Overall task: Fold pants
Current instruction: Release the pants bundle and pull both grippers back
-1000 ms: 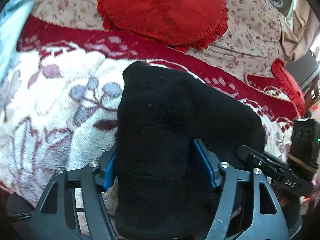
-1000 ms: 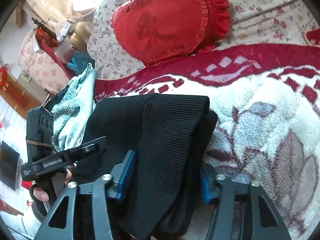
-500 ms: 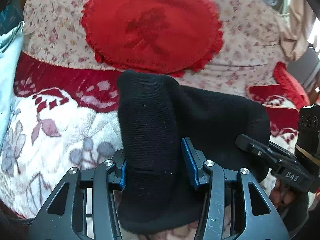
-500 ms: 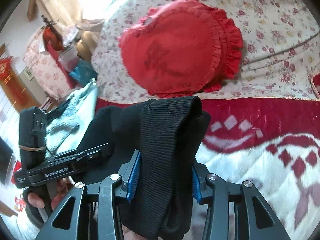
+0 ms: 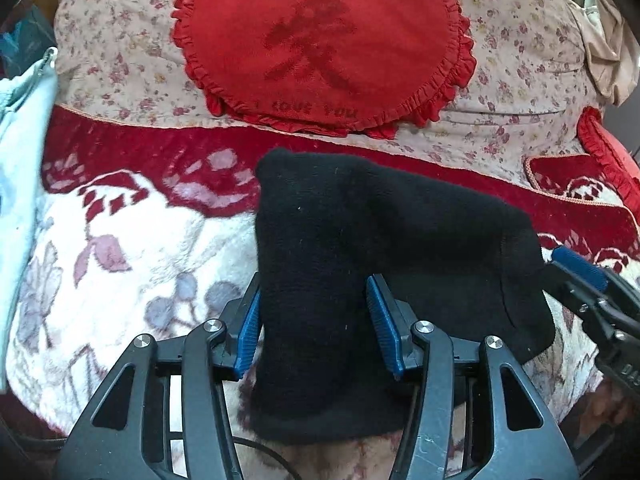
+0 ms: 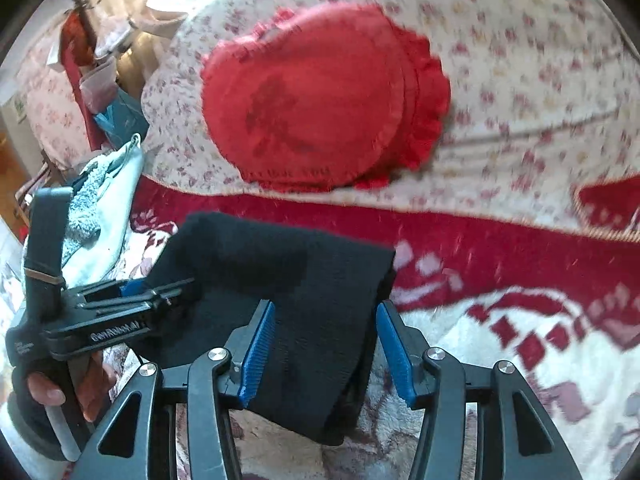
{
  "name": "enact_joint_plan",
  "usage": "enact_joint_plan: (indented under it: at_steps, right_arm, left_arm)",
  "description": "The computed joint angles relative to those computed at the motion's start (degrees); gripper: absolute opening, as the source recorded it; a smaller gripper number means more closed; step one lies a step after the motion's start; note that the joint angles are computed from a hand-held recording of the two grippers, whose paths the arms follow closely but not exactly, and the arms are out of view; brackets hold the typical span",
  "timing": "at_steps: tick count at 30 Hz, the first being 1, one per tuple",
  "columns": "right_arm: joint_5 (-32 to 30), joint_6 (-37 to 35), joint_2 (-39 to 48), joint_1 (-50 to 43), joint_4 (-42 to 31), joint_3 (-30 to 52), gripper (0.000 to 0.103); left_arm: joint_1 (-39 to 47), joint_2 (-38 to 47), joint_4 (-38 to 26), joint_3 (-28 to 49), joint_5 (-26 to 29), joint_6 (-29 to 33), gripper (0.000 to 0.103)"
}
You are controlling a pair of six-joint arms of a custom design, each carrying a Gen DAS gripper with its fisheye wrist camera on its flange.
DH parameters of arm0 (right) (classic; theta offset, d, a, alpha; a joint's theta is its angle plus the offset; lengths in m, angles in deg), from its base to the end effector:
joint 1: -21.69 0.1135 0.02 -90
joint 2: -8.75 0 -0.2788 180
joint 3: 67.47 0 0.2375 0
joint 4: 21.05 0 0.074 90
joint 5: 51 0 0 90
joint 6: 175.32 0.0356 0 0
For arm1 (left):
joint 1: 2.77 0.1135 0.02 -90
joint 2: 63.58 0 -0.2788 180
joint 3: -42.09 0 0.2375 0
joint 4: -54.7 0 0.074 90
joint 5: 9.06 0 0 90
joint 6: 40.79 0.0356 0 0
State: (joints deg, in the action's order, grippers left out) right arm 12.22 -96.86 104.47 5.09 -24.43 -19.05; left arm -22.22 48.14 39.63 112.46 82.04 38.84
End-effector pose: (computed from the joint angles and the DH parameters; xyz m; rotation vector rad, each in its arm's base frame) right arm 0.2690 -0.0634 0.1345 -0.0959 2.3564 0.3385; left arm 0.3412 -0.1212 0.1243 0.2109 2.5624 -0.2235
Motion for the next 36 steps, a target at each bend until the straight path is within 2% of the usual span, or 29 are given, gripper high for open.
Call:
enact_joint_plan:
  at_steps: [5,14,22,36]
  right_arm:
    - [4.31,1.67,-3.90,3.60,-0.40,-1.51,0.051]
    - [5.55,4.10,-12.34,6.33,-3.57,-4.83,0.051]
    - [5.47,4.49,-19.33,7.66,-7.02,-7.11,0.051]
    - [6.56,4.79,-24.72,9.78,-10.27,-8.33,0.051]
  left_arm:
    - [-1.35,-4.57,-0.21,-3.71,-2.99,-0.46,0.050]
    - [-3.53,-14.89,1.47,-12.52,-6.79,-2.93,0.050]
    - [-5.97,-23.14,1.34,-17.31,-10.63,-3.94,0.050]
    - [-8.18,-28.70,0.79,-20.56,-14.21,-4.68,0.050]
